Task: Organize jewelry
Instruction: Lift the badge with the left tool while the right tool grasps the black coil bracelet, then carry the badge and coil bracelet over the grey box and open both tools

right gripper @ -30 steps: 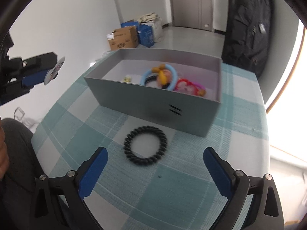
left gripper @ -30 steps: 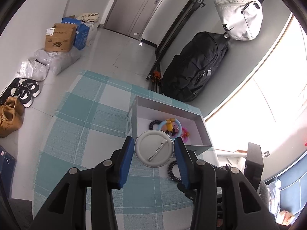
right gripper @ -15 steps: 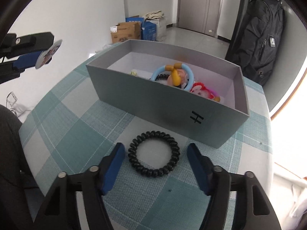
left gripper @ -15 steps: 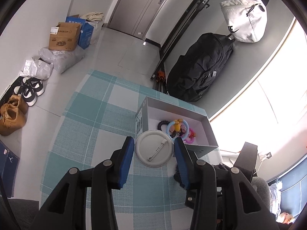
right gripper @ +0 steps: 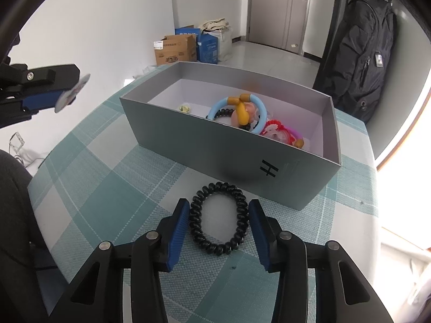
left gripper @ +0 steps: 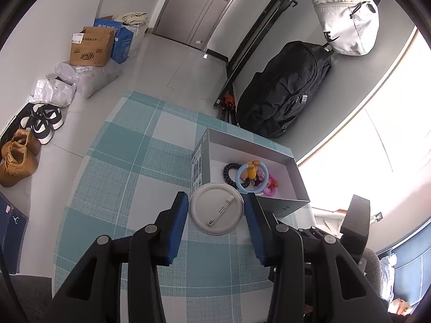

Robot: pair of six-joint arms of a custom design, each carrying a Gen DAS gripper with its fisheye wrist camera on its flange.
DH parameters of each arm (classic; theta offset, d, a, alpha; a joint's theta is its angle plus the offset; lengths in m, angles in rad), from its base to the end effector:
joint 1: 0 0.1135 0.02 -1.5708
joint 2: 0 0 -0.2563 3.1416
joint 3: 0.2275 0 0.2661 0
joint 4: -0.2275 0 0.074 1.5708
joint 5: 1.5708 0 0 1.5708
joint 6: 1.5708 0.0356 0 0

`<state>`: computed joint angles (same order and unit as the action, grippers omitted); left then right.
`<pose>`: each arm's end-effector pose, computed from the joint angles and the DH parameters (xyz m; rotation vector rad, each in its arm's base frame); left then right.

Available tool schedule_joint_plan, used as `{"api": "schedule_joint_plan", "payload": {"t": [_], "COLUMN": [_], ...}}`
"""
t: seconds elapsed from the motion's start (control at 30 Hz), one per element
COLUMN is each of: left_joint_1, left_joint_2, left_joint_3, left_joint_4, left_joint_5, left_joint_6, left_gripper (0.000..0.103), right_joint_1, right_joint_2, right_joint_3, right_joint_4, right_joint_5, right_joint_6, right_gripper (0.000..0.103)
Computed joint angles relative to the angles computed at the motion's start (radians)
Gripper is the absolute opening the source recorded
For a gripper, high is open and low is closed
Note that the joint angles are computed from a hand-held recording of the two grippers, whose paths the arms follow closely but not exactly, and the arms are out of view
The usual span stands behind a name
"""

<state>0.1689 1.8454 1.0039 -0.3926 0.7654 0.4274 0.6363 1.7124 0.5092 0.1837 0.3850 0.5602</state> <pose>0.3392 0.0328 0.1128 0.4882 2.4388 -0.8309 0.2182 0.1446 0.0557 0.0423 2.4804 -0.0044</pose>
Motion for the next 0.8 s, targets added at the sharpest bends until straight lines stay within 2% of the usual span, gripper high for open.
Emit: {"api": "schedule_joint_plan", "payload": {"t": [0.47,0.8], "left_joint_1": [-0.026,-0.086], "left_joint_2": [-0.013,-0.03], "left_joint_3": [-0.027,-0.052], "left_joint_4": [0.035,0.081], "left_joint_5": [-0.025,-0.041], "left_joint_6": [-0.012,-0.037], "left_gripper": [0.038,0.038], "right_joint_1": [0.012,0.017], "right_joint_2": [-0.152,-0.328], "right_joint_3": [-0.09,-0.166], "right_joint_4": [0.11,0.177], "right_joint_5": [-0.021,0.03], "right_joint_6": [-0.024,-0.059], "right_gripper": [0.043,0.043]}}
